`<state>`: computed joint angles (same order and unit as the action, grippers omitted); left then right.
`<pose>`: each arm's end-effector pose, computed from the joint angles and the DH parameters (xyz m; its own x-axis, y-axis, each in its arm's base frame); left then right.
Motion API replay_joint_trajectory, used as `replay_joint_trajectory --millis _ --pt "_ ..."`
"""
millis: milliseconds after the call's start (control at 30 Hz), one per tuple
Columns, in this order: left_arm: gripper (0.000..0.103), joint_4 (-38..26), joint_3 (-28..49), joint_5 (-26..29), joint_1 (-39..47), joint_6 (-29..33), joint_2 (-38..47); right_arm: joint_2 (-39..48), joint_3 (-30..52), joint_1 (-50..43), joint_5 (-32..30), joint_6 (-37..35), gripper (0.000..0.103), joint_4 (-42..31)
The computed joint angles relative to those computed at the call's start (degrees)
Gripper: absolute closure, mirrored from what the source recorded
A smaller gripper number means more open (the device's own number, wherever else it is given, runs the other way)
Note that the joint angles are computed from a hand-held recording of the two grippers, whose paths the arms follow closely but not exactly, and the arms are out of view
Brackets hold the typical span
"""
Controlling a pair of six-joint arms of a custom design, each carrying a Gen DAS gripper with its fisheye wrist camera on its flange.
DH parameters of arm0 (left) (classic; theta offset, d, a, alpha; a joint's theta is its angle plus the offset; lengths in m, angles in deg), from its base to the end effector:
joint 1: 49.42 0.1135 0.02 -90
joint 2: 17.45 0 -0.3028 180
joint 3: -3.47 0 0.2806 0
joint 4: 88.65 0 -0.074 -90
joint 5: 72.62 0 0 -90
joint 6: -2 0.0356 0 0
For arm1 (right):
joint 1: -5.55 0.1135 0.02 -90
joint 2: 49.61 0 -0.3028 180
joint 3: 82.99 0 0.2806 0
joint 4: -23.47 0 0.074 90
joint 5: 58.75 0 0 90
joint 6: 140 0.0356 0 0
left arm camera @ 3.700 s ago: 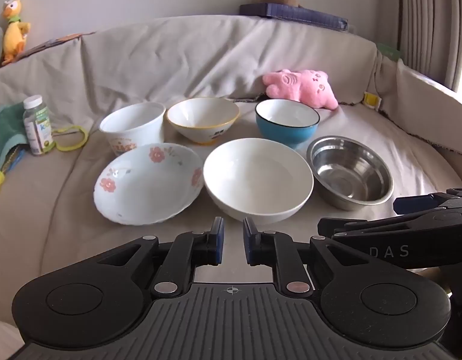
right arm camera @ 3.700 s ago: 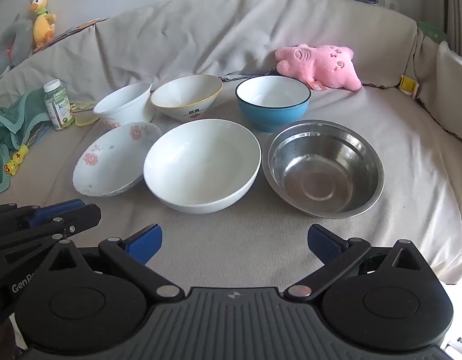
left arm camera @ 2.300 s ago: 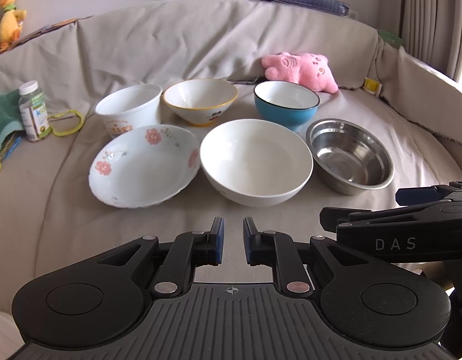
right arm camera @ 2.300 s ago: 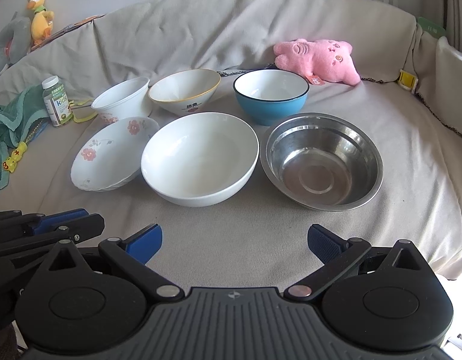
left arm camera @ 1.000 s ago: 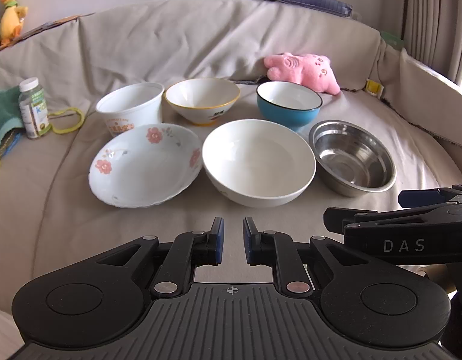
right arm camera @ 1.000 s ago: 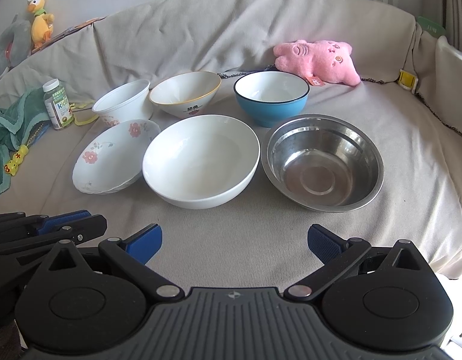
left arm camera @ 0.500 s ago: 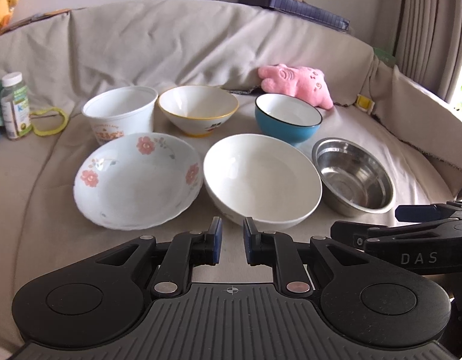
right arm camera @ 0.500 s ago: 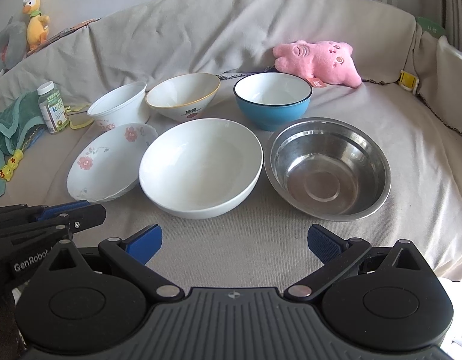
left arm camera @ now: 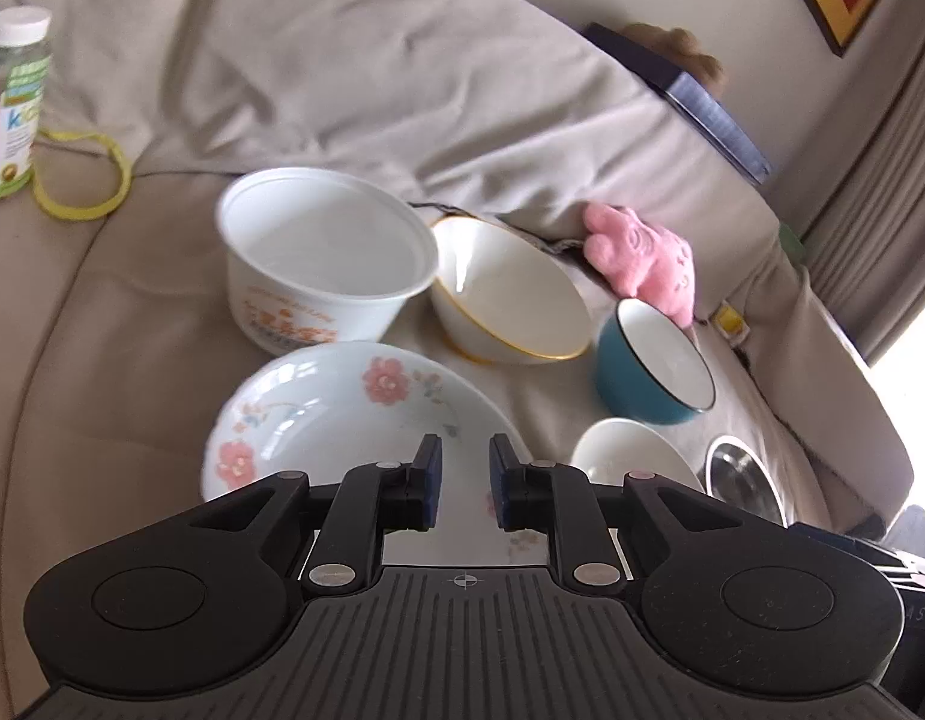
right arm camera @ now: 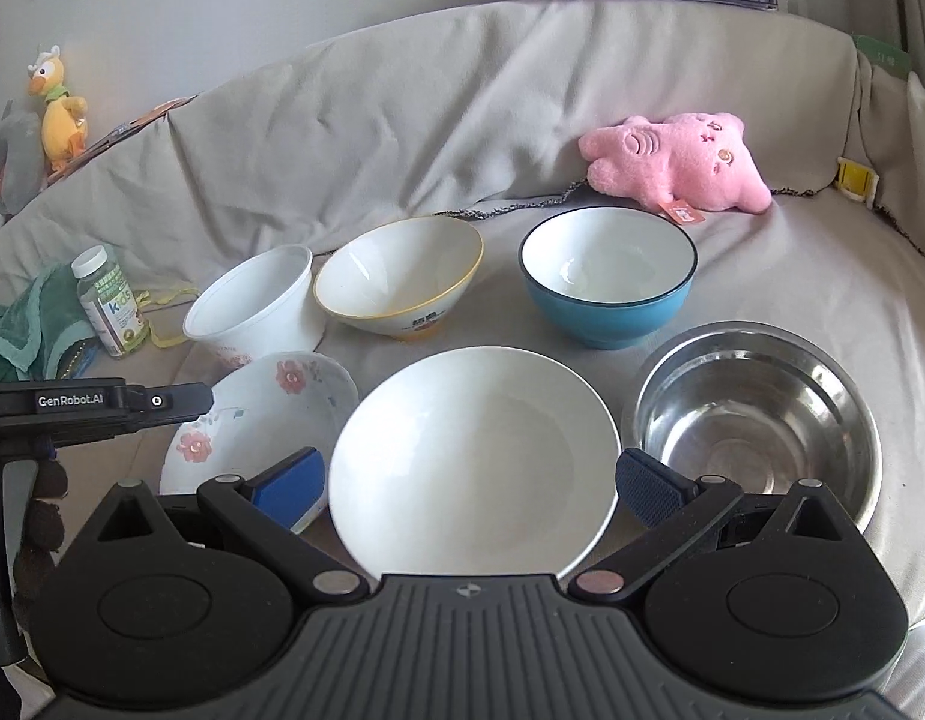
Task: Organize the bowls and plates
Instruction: 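Move both grippers toward the rim of the large white bowl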
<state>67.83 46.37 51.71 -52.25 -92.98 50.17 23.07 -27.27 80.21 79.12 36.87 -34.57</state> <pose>0.2272 -0.0313 0.1990 -0.7783 -0.0333 -0.6270 0.3497 0.8064 -0.4769 0.0846 0.2086 0.2262 -0.6092 0.3112 -0.7294 0.2226 0.9499 0.2193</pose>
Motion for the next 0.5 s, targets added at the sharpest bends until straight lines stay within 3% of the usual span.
replay_joint_trajectory --millis 67,200,367,433,500 --pt "0.084 1.4 0.4 0.9 3.4 2.3 2.3 2.6 1.5 -1.1 -0.5 -2.2 0.0 2.3" --pt "0.084 4.1 0.1 -5.0 6.7 6.5 4.8 7.8 3.9 -0.8 -4.2 -5.0 0.0 8.2" --pt "0.084 3.1 3.2 5.1 15.6 9.6 11.5 14.6 5.6 -0.4 -12.5 -8.5 0.003 18.4" --pt "0.084 3.4 3.7 5.4 17.1 9.3 12.7 16.7 7.1 -1.1 -13.7 -9.1 0.015 18.5" --pt "0.084 3.3 4.0 5.8 17.7 9.7 13.0 17.2 8.9 -1.6 -12.5 -8.8 0.02 15.4"
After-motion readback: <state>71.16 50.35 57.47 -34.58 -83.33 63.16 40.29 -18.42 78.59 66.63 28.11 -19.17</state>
